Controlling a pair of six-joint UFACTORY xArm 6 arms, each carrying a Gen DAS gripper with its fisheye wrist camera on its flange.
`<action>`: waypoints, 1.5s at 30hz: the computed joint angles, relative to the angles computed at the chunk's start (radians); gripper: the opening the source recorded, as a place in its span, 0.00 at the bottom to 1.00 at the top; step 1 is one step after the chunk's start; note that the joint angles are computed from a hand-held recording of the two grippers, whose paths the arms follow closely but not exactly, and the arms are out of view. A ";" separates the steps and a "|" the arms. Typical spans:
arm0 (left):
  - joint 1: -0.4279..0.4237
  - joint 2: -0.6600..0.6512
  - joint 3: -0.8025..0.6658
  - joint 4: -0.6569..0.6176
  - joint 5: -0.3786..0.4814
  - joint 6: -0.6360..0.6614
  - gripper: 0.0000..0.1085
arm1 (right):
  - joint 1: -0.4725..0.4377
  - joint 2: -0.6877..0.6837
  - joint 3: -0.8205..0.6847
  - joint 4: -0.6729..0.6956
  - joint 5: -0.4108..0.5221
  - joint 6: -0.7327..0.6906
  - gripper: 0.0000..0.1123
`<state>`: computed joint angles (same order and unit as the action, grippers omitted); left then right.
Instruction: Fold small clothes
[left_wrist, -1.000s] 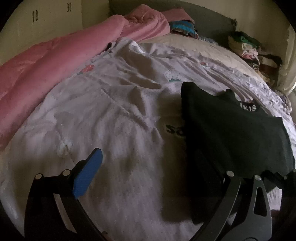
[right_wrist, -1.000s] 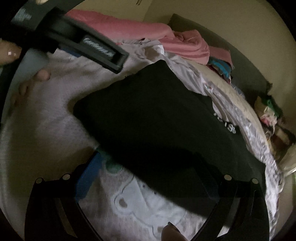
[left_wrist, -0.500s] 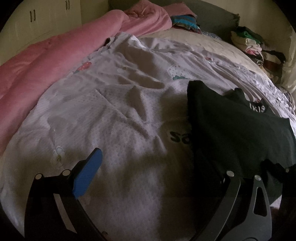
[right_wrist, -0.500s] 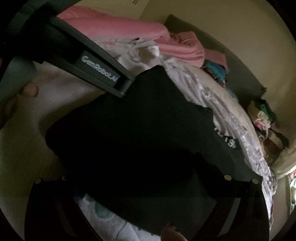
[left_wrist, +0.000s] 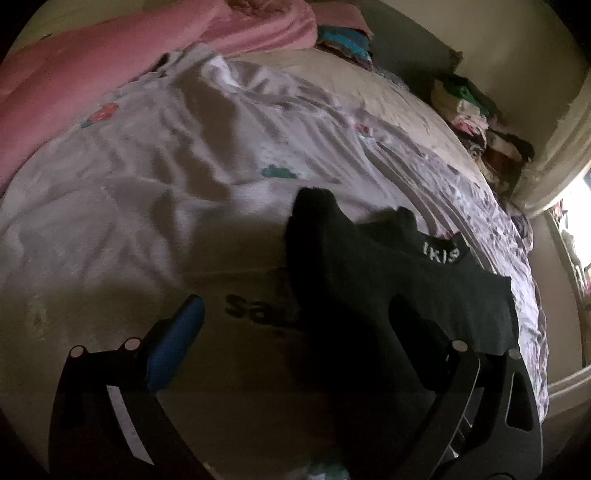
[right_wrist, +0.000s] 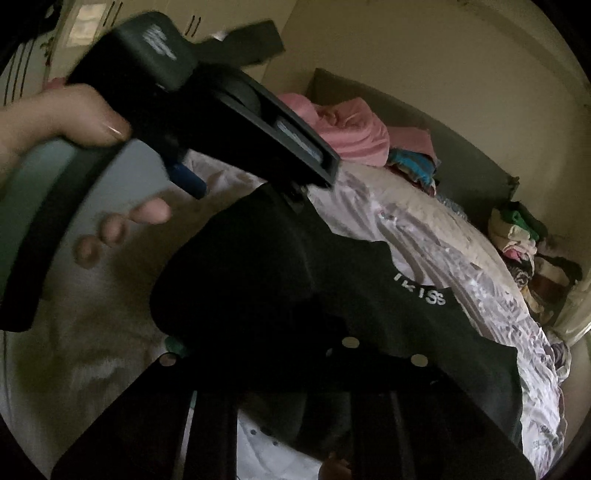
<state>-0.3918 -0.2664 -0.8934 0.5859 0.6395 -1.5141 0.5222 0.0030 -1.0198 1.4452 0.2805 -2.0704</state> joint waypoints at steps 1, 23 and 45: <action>0.003 0.011 -0.004 -0.018 -0.022 0.015 0.86 | -0.007 -0.009 0.005 0.014 0.008 -0.014 0.13; -0.186 0.247 -0.418 0.058 0.173 0.066 0.17 | -0.253 -0.125 0.031 0.059 0.237 0.079 0.11; -0.266 0.602 -0.898 -0.005 0.317 0.239 0.18 | -0.470 0.007 -0.098 -0.033 0.400 0.311 0.10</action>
<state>-0.6576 0.3360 -1.7912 0.5813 0.9561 -1.2748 0.0520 0.0102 -1.1175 1.4125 0.6806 -1.7591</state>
